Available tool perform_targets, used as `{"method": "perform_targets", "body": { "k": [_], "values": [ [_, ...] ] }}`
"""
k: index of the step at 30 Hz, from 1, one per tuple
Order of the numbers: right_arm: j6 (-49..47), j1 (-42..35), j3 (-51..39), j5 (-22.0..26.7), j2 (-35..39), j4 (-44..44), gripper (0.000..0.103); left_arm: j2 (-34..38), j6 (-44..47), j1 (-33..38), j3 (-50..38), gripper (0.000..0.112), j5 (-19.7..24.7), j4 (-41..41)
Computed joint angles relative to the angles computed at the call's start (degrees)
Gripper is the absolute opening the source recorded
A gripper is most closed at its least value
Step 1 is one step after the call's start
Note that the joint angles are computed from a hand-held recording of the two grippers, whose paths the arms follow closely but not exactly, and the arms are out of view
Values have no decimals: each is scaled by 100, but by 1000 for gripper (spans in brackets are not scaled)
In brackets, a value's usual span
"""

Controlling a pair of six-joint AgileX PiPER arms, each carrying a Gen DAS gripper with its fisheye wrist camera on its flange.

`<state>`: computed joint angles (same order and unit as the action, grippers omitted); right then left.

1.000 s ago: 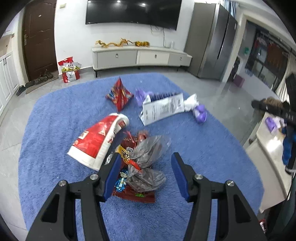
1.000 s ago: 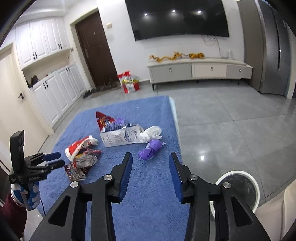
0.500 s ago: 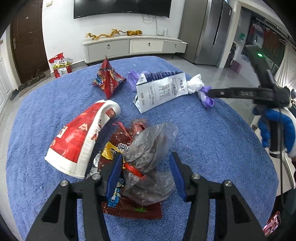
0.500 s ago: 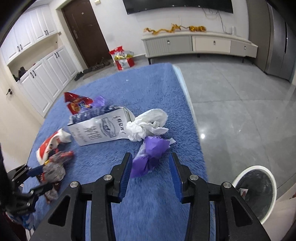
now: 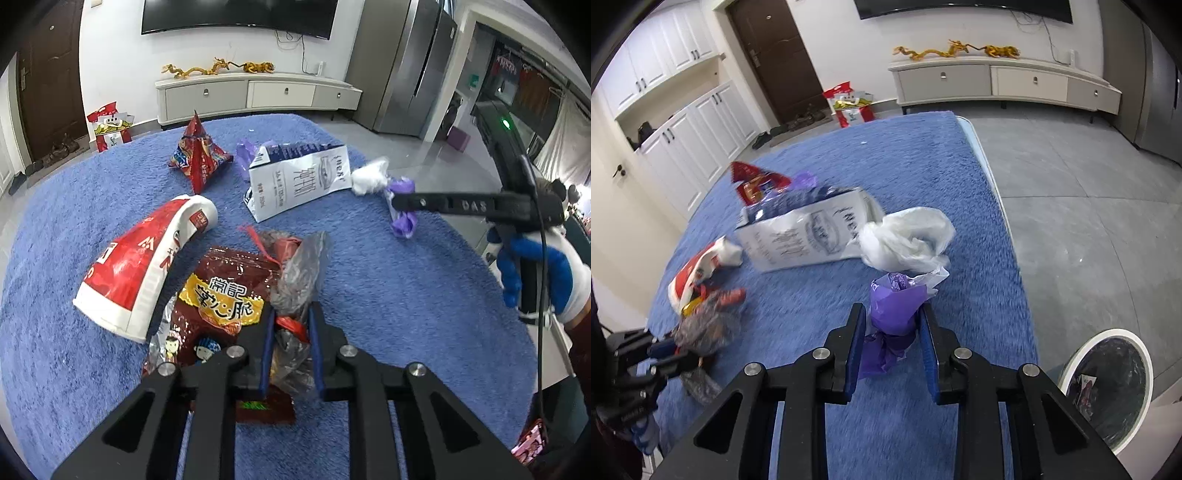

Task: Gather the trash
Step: 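Grasp the purple glove with the right tool while the left tool grasps a clear wrapper, then lift the purple glove and clear wrapper and carry both over the bin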

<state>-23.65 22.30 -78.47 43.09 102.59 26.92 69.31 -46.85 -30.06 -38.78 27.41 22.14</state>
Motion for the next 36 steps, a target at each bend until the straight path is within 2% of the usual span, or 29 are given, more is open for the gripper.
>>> {"method": "perform_targets", "body": {
  "k": [3, 12, 18, 23, 27, 32, 36],
  "values": [
    [-291, -80, 379, 61, -394, 200, 28, -306, -107, -111, 87, 16, 92, -43],
    [-903, -195, 1411, 432, -1671, 516, 28, -948, -1512, -1104, 174, 16, 712, 896],
    [-1112, -275, 1852, 739, -2542, 711, 28, -1476, -2563, -2011, 167, 16, 1431, 1602],
    [-1098, -346, 1988, 996, -3199, 791, 28, -1732, -3079, -2603, 76, 16, 2001, 1944],
    [-1211, -565, 1978, 1167, -3460, 913, 28, -1753, -3416, -3021, -33, 16, 2355, 2184],
    [-1421, -1028, 1921, 1439, -3701, 1040, 28, -1773, -3556, -3307, -133, 16, 2589, 2299],
    [-1708, -1550, 1915, 1636, -3759, 1198, 28, -1671, -3442, -3258, -263, 16, 2546, 2248]
  ]
}}
